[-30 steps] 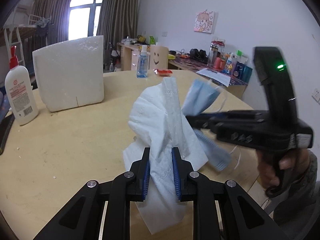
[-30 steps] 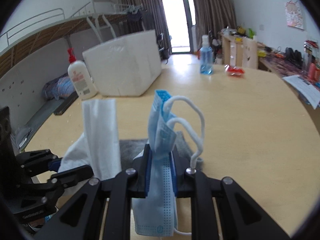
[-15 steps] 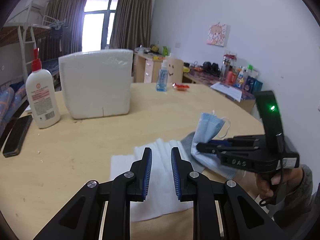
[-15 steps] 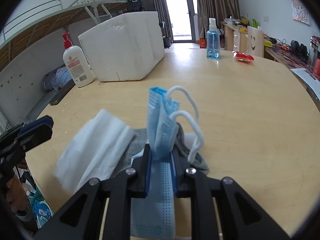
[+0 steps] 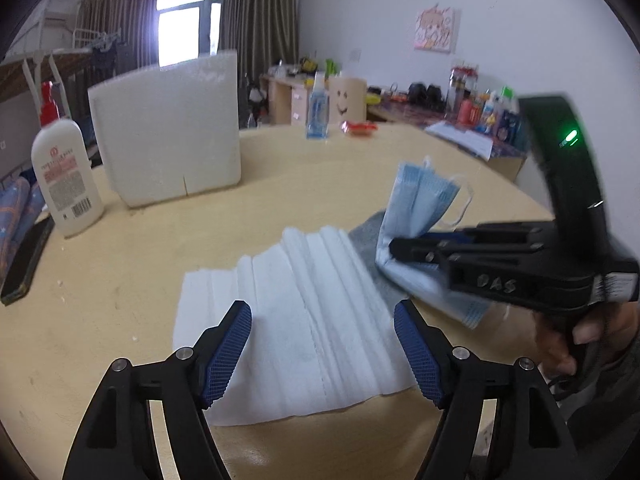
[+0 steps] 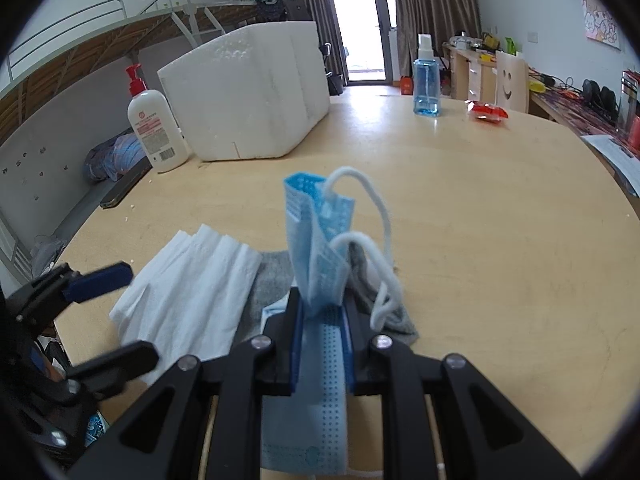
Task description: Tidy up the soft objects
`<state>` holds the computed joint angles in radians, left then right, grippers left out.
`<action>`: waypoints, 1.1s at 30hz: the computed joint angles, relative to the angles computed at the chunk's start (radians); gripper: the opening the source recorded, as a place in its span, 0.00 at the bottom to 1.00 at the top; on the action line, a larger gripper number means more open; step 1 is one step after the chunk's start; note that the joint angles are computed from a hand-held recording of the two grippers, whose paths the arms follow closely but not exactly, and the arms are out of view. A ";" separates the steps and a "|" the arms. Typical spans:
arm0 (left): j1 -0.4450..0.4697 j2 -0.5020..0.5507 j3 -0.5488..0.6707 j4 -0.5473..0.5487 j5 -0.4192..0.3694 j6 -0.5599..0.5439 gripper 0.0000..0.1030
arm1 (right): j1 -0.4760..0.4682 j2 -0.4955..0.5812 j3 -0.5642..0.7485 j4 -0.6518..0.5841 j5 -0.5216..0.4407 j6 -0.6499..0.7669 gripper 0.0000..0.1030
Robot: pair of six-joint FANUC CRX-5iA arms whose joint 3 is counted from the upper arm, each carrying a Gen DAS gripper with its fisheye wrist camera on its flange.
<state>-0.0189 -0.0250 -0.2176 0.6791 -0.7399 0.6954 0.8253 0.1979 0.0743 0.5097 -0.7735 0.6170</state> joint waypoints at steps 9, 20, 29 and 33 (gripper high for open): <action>-0.005 0.045 0.061 -0.108 -0.035 0.100 0.23 | -0.002 0.000 -0.001 -0.005 0.008 0.004 0.20; 0.031 -0.011 0.008 -0.005 0.024 0.020 0.13 | -0.008 0.002 -0.002 -0.005 0.006 -0.008 0.19; 0.041 -0.004 0.017 -0.022 0.026 0.037 0.03 | -0.009 0.001 -0.007 0.003 0.005 -0.019 0.18; 0.047 -0.015 0.008 0.004 0.053 0.020 0.03 | -0.009 -0.018 -0.032 0.033 0.016 -0.060 0.17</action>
<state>0.0283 -0.0402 -0.2097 0.6826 -0.6874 0.7153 0.8161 0.1801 0.0421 0.5432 -0.7576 0.5567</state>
